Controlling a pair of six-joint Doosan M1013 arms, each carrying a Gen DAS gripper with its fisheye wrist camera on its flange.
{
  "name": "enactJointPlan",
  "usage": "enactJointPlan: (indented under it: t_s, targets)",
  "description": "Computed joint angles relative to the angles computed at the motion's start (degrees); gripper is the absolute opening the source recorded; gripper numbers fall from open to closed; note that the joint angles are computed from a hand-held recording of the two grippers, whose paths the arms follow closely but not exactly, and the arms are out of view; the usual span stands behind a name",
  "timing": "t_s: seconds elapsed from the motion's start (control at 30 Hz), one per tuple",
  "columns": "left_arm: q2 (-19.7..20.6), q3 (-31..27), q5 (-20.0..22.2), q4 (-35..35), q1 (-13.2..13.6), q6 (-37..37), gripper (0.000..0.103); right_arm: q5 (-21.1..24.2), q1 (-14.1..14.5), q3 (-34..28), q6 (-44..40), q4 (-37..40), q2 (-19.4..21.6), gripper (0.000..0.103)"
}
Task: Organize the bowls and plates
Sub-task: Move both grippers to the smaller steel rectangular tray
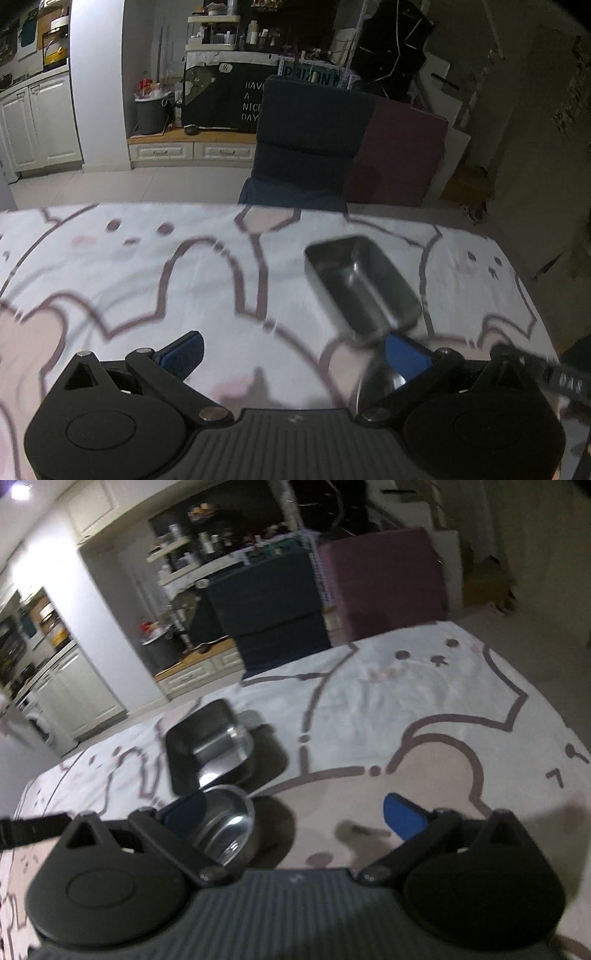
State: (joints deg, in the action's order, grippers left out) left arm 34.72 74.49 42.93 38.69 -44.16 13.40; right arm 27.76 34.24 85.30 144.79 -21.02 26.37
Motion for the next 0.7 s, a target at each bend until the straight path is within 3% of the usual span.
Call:
enactJointPlan:
  t_s: [0.17,0.33,0.53,0.7]
  targets:
    - [4.31,-5.89,0.59,0.4,1.76,3.51,0.103,0.7,-1.36,-2.75,1.18,1.16,2.73,0.103]
    - [9.25,-12.63,4.05,1.19,2.63,11.15,0.103,1.34,-2.08,-6.28,-2.48,5.51,5.61,0.103]
    - [14.08,-19.25,8.55,0.62,3.3,21.14,0.103,4.99,-2.61,-10.93,-6.56,10.7,8.61,0.103]
    - [15.69,-21.03,11.13,1.65,3.69,22.49,0.103,9.07,-2.44,-15.11,-8.32,12.2,11.34,0.103]
